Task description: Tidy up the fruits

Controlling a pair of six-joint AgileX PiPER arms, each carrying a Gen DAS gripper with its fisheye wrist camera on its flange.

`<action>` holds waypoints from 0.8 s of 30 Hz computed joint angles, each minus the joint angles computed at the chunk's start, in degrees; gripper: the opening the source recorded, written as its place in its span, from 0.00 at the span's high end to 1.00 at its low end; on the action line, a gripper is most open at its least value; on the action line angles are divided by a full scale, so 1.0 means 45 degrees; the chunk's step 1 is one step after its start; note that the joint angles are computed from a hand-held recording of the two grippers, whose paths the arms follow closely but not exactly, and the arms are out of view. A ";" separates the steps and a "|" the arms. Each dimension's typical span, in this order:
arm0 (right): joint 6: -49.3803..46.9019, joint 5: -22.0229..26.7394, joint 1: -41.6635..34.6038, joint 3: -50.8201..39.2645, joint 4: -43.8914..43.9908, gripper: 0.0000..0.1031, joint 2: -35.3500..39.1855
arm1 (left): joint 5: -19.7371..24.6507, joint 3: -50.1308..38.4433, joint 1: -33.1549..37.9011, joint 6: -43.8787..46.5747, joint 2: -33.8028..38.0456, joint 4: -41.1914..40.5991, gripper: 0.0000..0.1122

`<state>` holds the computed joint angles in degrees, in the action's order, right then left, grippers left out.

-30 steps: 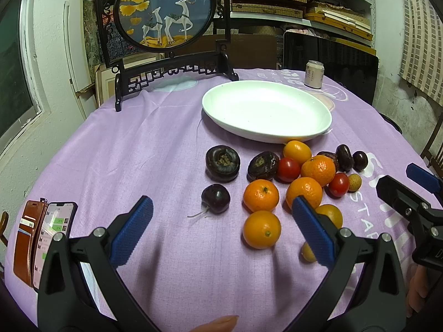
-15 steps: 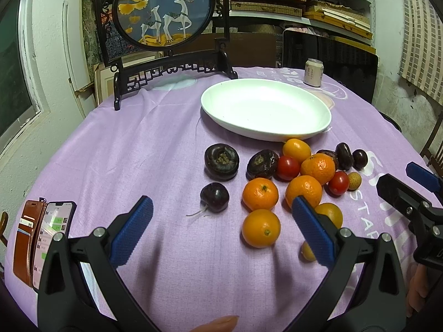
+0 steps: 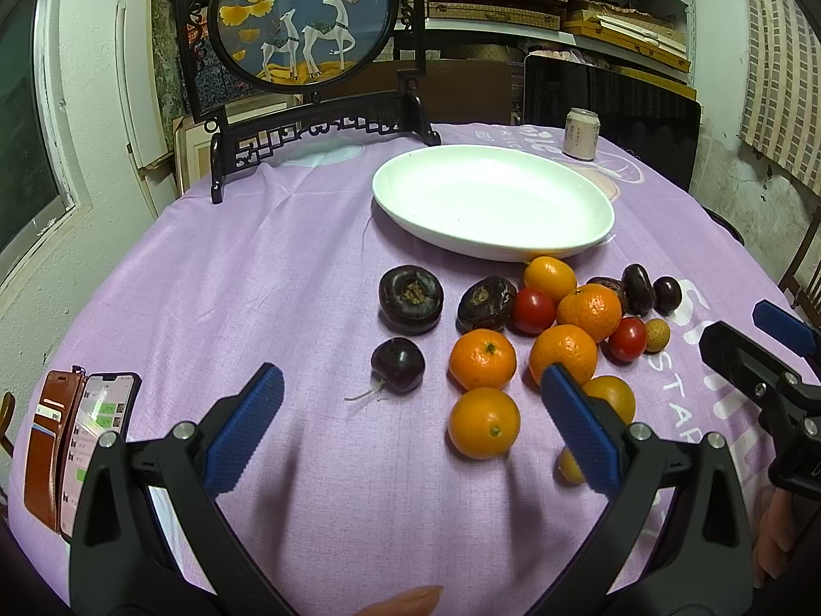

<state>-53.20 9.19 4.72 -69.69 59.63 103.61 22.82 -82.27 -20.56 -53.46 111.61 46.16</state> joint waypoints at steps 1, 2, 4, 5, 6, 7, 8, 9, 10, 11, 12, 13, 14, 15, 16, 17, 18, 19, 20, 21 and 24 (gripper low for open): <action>-0.0026 0.0009 -0.0007 -0.0001 0.0024 0.01 0.0002 | 0.0003 -0.0005 0.0001 0.0015 0.0002 -0.0014 0.10; -0.0035 0.0011 -0.0011 0.0000 0.0031 0.01 0.0003 | 0.0003 -0.0005 0.0001 0.0015 0.0002 -0.0014 0.10; -0.0056 0.0019 -0.0016 0.0006 0.0055 0.01 -0.0004 | 0.0000 0.0004 -0.0003 0.0014 0.0004 -0.0019 0.10; -0.0093 0.0023 -0.0019 0.0009 0.0093 0.01 -0.0007 | 0.0005 0.0008 -0.0006 0.0010 0.0003 -0.0017 0.10; -0.0093 0.0023 -0.0019 0.0009 0.0093 0.01 -0.0007 | 0.0002 0.0002 0.0001 0.0008 0.0002 -0.0014 0.10; -0.0100 0.0016 -0.0015 0.0013 0.0105 0.01 -0.0009 | -0.0004 -0.0007 0.0009 0.0035 0.0004 -0.0040 0.10; -0.0103 0.0020 -0.0021 0.0020 0.0105 0.01 -0.0015 | 0.0000 -0.0013 0.0010 0.0057 0.0007 -0.0059 0.10; -0.0103 0.0020 -0.0021 0.0020 0.0105 0.01 -0.0015 | 0.0005 -0.0019 0.0012 0.0079 0.0008 -0.0077 0.10; -0.0122 0.0029 -0.0025 0.0022 0.0125 0.01 -0.0020 | 0.0005 -0.0019 0.0012 0.0079 0.0008 -0.0077 0.10; -0.0132 0.0025 -0.0020 0.0023 0.0137 0.01 -0.0021 | 0.0005 -0.0019 0.0012 0.0079 0.0008 -0.0077 0.10; -0.0141 0.0028 -0.0025 0.0027 0.0144 0.01 -0.0024 | 0.0005 -0.0005 0.0005 0.0059 0.0009 -0.0059 0.10; -0.0144 0.0031 -0.0030 0.0031 0.0147 0.01 -0.0028 | 0.0036 -0.0051 0.0005 0.0121 0.0019 -0.0120 0.10; -0.0144 0.0031 -0.0030 0.0031 0.0147 0.01 -0.0028 | 0.0036 -0.0051 0.0005 0.0121 0.0019 -0.0120 0.10; -0.0136 0.0033 -0.0028 0.0029 0.0145 0.01 -0.0030 | 0.0036 -0.0051 0.0005 0.0121 0.0019 -0.0120 0.10; -0.0133 0.0043 -0.0031 0.0026 0.0145 0.01 -0.0032 | 0.0041 -0.0066 0.0010 0.0177 0.0023 -0.0175 0.10; -0.0112 0.0044 -0.0030 0.0023 0.0123 0.01 -0.0032 | 0.0041 -0.0066 0.0010 0.0177 0.0023 -0.0175 0.10; -0.0051 0.0042 -0.0027 0.0019 0.0063 0.01 -0.0034 | 0.0041 -0.0066 0.0010 0.0177 0.0023 -0.0175 0.10; -0.0046 0.0045 -0.0027 0.0017 0.0061 0.01 -0.0037 | 0.0039 -0.0056 0.0005 0.0164 0.0020 -0.0162 0.10; -0.0042 0.0048 -0.0027 0.0014 0.0060 0.01 -0.0037 | 0.0046 -0.0071 0.0009 0.0178 0.0025 -0.0175 0.10; -0.0018 0.0047 -0.0024 0.0011 0.0037 0.01 -0.0037 | 0.0046 -0.0062 0.0003 0.0156 0.0027 -0.0155 0.10; 0.0022 0.0051 -0.0022 0.0004 0.0005 0.01 -0.0042 | 0.0060 -0.0067 -0.0006 0.0210 0.0053 -0.0214 0.10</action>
